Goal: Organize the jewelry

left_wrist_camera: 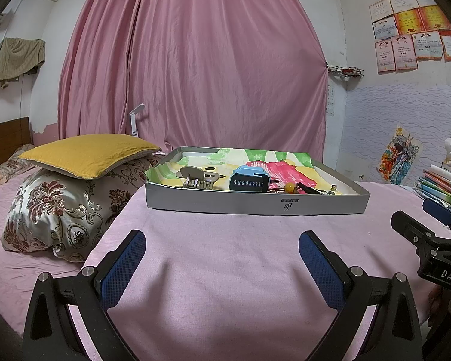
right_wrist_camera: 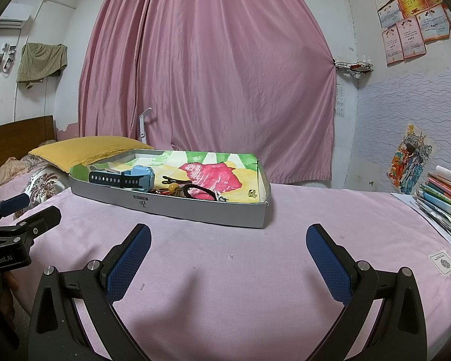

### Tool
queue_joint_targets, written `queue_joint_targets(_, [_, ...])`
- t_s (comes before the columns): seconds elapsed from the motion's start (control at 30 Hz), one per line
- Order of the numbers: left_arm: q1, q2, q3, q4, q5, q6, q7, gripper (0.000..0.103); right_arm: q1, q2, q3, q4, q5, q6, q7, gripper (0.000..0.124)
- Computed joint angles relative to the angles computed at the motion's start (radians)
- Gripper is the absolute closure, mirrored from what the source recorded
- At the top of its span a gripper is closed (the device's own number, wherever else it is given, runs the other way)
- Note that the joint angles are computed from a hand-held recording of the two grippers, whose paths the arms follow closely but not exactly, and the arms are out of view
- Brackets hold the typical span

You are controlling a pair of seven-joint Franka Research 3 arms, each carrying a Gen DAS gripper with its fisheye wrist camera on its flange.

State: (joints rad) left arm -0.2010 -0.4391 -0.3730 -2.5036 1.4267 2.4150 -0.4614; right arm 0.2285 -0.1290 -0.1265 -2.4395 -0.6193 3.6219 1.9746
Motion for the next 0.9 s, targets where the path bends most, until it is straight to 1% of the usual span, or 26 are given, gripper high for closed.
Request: queue_joint_targets(0.9, [-0.001, -0.001, 0.003, 0.000, -0.002, 0.008, 0.000, 0.001, -0.001, 0.001, 0.003, -0.001, 0.006, 0.003, -0.007, 0.023])
